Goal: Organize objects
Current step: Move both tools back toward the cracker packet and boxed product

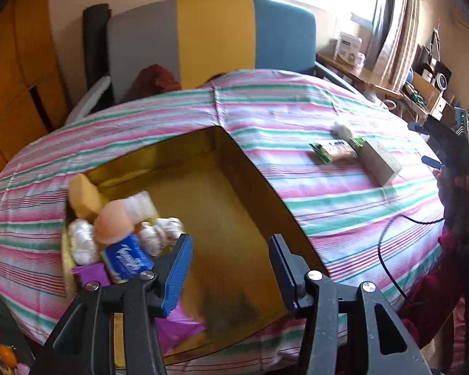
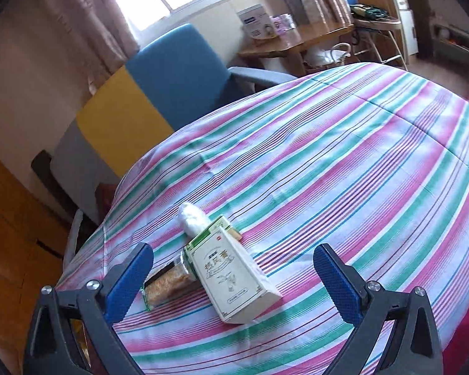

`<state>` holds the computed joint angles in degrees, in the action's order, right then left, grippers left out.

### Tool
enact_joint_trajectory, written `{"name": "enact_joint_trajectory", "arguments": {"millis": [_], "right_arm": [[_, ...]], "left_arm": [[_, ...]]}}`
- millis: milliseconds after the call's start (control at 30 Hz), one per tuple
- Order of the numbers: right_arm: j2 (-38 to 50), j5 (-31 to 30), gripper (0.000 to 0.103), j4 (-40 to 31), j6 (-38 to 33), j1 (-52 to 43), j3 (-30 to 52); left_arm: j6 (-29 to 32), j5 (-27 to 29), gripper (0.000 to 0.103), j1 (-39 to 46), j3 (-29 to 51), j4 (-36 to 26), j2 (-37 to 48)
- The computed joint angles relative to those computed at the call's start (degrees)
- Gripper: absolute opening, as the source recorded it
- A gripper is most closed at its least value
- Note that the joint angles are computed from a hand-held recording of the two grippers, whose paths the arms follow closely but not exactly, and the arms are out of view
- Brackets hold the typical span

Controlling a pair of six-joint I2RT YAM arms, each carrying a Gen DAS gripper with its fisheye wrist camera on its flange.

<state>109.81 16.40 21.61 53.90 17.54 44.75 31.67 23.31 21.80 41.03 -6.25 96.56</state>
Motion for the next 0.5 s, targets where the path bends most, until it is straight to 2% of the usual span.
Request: {"name": "enact_joint_trajectory", "arguments": {"millis": [333,500], "right_arm": [[0.9,-6.2,0.103,1.6,5.7,-2.5,-1.8],[1.6,-8.5,0.103,3.0,6.1,-2.8,-2.2]], "left_arm": [[-1.9,-0.9,0.051,-10.2,2.5,-2.7,0.0],[-2.4,-4.0,0.051,-17.9,5.5,-1.3,2.1]]}}
